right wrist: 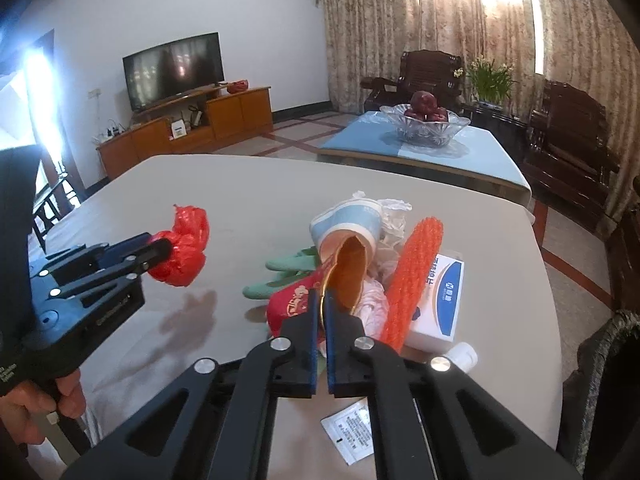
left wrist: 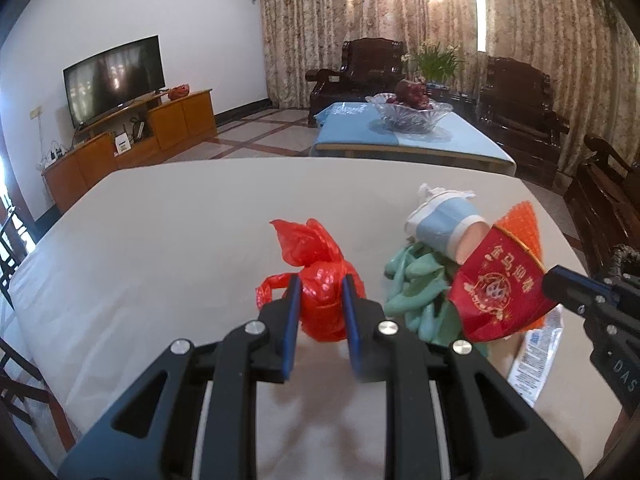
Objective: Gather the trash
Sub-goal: 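Grasp the red plastic bag with the left gripper while the right gripper grasps the red paper cup, then carry the red bag and red cup over the bin and release both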
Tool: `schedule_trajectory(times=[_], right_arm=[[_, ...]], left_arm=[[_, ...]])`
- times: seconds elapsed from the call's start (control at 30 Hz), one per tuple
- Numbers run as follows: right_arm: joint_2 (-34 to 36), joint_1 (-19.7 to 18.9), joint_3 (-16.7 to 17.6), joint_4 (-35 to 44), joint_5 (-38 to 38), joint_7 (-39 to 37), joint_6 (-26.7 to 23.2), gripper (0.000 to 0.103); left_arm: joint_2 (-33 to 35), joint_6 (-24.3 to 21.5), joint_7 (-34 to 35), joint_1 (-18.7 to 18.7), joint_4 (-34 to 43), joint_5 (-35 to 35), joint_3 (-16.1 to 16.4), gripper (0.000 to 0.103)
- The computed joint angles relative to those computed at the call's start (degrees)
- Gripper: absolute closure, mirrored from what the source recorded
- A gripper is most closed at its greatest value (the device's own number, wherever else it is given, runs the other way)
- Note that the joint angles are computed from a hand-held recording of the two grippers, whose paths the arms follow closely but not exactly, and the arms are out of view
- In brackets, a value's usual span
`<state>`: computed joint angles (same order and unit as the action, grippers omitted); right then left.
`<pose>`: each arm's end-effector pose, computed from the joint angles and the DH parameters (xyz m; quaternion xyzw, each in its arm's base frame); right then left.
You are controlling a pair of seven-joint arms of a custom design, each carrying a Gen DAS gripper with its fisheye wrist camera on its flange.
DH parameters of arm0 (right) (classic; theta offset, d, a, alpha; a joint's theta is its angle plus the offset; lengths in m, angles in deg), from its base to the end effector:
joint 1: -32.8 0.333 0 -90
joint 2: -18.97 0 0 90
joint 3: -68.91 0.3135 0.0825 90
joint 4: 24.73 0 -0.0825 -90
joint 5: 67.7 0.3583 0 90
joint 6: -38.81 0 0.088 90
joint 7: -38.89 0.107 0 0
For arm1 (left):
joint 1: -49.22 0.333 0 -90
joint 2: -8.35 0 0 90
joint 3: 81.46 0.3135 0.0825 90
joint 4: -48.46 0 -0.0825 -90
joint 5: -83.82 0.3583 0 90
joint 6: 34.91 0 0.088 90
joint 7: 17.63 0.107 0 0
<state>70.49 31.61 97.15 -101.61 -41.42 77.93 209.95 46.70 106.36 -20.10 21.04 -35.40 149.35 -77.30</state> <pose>0.7369 0.2007 0.3174 -0.7918 0.4184 -0.1640 0.4136 0.6559 -0.3064 0.3341 -0.7336 0.5157 -0.2279 0.3795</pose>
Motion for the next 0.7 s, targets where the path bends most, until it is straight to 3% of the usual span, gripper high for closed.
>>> schedule_trajectory(times=[0.37, 0.6, 0.7], right_arm=[[-4.43, -6.35, 5.91, -7.16, 2.77, -3.73, 3.24, 0.100], [-7.36, -15.72, 15.12, -14.56, 3.87, -8.74, 7.80, 0.100], [-8.28, -18.62, 17.13, -16.75, 2.54, -7.99, 9.64, 0.100]], left_arm=[[-1.10, -2.13, 0.67, -1.98, 1.45, 1.04, -0.75, 0.084], [-1.72, -1.70, 0.40, -2.99, 2.34, 2.78, -1.43, 0.084], [-0.75, -1.06, 1.75, -3.43, 4.29, 2.59, -1.97, 0.084]])
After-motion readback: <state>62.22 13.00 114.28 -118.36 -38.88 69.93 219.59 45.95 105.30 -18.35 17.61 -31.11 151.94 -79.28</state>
